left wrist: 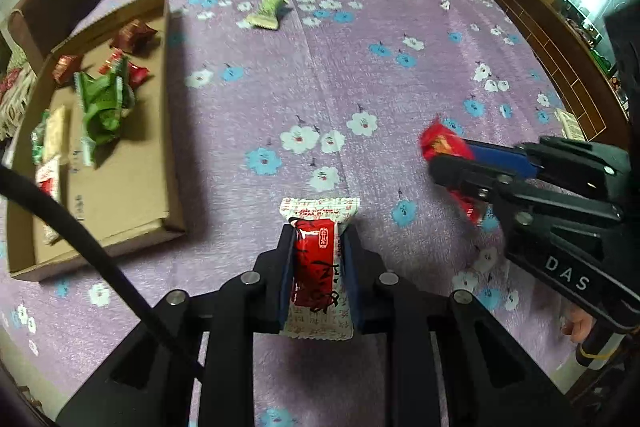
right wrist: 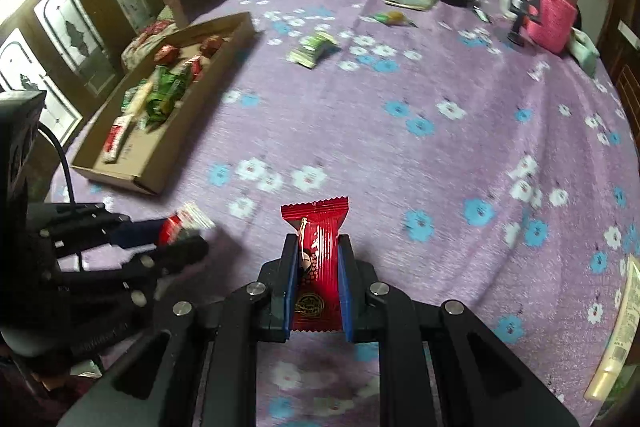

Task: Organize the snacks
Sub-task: 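Carry both held snacks over the cardboard tray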

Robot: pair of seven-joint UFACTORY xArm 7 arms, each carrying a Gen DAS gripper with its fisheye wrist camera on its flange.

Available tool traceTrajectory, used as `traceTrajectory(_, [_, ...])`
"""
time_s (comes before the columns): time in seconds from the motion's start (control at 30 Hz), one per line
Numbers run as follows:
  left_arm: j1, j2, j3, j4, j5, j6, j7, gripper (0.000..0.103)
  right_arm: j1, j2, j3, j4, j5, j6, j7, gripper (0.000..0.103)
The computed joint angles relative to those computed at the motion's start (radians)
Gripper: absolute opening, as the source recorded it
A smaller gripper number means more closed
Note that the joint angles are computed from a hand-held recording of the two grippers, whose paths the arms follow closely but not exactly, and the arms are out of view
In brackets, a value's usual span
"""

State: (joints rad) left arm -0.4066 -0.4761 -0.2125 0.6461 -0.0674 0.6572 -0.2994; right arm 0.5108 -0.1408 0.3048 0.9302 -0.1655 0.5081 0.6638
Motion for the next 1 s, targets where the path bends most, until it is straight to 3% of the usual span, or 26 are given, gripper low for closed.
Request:
traceTrajectory(0.23, [0.023, -0.107, 0.036, -0.058, -0.012, 0.007, 0.006, 0.026, 0.043, 0.098, 0.008, 0.126, 0.028, -0.016, -0.091, 0.016])
traceTrajectory(0.5, [0.134, -0.194, 0.090, -0.095, 0.003, 0.037, -0.010, 0.026, 0.115, 0.298, -0.001, 0.367, 0.023, -0.013, -0.196, 0.016])
traceTrajectory(0.77, [0.282, -0.177, 0.121, -0.077, 0.057, 0.021, -0.041, 0.026, 0.205, 0.505, -0.035, 0.636, 0.030, 0.040, -0.275, 0.016])
traceTrajectory(1.0, [0.333, -0.111, 0.151, -0.055, 0.074, 0.009, -0.040, 0.026, 0.262, 0.628, -0.073, 0.801, 0.038, 0.106, -0.292, 0.016])
